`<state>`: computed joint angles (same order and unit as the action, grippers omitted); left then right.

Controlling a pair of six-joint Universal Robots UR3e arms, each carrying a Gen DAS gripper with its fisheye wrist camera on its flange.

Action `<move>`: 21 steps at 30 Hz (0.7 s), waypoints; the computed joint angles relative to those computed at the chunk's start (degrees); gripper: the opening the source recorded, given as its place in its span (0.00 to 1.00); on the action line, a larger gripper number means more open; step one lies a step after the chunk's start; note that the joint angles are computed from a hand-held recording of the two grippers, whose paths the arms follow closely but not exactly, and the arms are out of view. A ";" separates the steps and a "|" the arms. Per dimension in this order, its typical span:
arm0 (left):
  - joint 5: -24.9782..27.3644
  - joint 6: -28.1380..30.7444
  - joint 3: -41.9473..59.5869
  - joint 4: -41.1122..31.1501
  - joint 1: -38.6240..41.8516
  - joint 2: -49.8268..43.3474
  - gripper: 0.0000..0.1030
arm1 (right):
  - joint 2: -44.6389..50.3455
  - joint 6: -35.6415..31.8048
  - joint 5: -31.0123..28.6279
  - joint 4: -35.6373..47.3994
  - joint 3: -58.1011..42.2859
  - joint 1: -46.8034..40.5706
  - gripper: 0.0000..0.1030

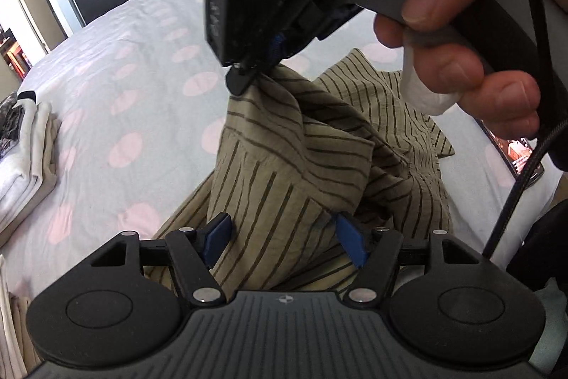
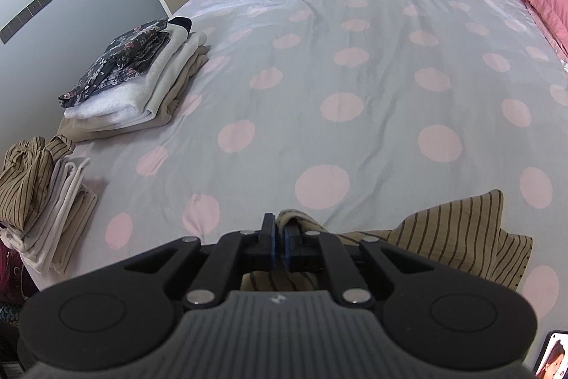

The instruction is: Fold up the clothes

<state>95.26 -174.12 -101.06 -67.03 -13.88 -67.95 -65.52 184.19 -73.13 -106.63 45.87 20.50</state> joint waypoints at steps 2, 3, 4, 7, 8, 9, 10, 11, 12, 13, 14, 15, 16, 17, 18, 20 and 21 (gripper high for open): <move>-0.01 -1.04 0.67 -0.32 0.11 -1.02 0.59 | 0.18 -0.19 0.46 0.24 -0.14 -0.27 0.08; -0.67 -1.24 1.06 -0.85 0.77 -1.32 0.54 | 0.14 -0.39 0.70 0.43 0.00 -0.42 0.08; -1.24 -1.57 1.63 -1.60 1.17 -1.59 0.50 | 0.04 -0.60 0.94 0.59 0.22 -0.58 0.08; -3.33 -1.47 2.85 -3.73 3.57 -2.10 0.30 | -0.03 -1.62 1.22 1.08 0.39 -0.72 0.09; -4.02 -1.24 3.20 -4.43 4.58 -2.18 0.22 | -0.18 -2.40 1.26 1.51 0.50 -0.94 0.12; -4.46 -0.96 3.49 -5.05 5.65 -2.20 0.16 | -0.35 -3.19 1.30 1.91 0.64 -1.17 0.19; -4.83 -0.68 3.78 -5.65 6.72 -2.23 0.13 | -0.71 -4.15 1.53 2.20 1.01 -1.57 0.30; -5.07 -0.28 3.86 -5.98 7.97 -2.10 0.10 | -1.68 -5.49 2.06 2.16 2.27 -2.37 0.35; -5.26 0.16 3.90 -6.22 9.28 -1.94 0.10 | -2.66 -6.87 2.58 2.15 3.51 -3.20 0.40; -5.44 0.60 3.96 -6.44 10.58 -1.82 0.09 | -3.89 -8.46 3.05 2.06 5.02 -4.26 0.41; -5.30 1.06 3.95 -6.51 11.70 -1.72 0.08 | -5.10 -10.08 3.53 2.03 6.48 -5.36 0.42; -5.06 1.52 3.92 -6.52 12.77 -1.64 0.08 | -6.45 -11.75 3.89 2.05 8.13 -6.73 0.46; -4.81 1.97 3.90 -6.49 13.82 -1.59 0.07 | -7.82 -13.29 4.23 1.89 9.86 -8.17 0.48; -4.81 2.61 3.77 -6.55 15.05 -1.38 0.07 | -9.21 -15.00 4.14 1.52 11.78 -9.71 0.52; -4.90 3.30 3.60 -6.61 16.33 -1.14 0.07 | -10.50 -16.73 3.97 1.15 13.57 -11.24 0.54; -4.59 4.01 3.41 -6.60 17.73 -1.12 0.07 | -12.63 -20.43 2.10 -0.27 17.31 -13.72 0.54; -4.40 4.31 3.32 -6.57 18.34 -1.16 0.07 | -13.68 -22.41 1.30 -1.11 19.32 -14.99 0.54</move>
<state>90.86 -169.81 -97.74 -73.60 4.46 -69.11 -79.20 161.78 -71.84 -107.73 65.18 5.51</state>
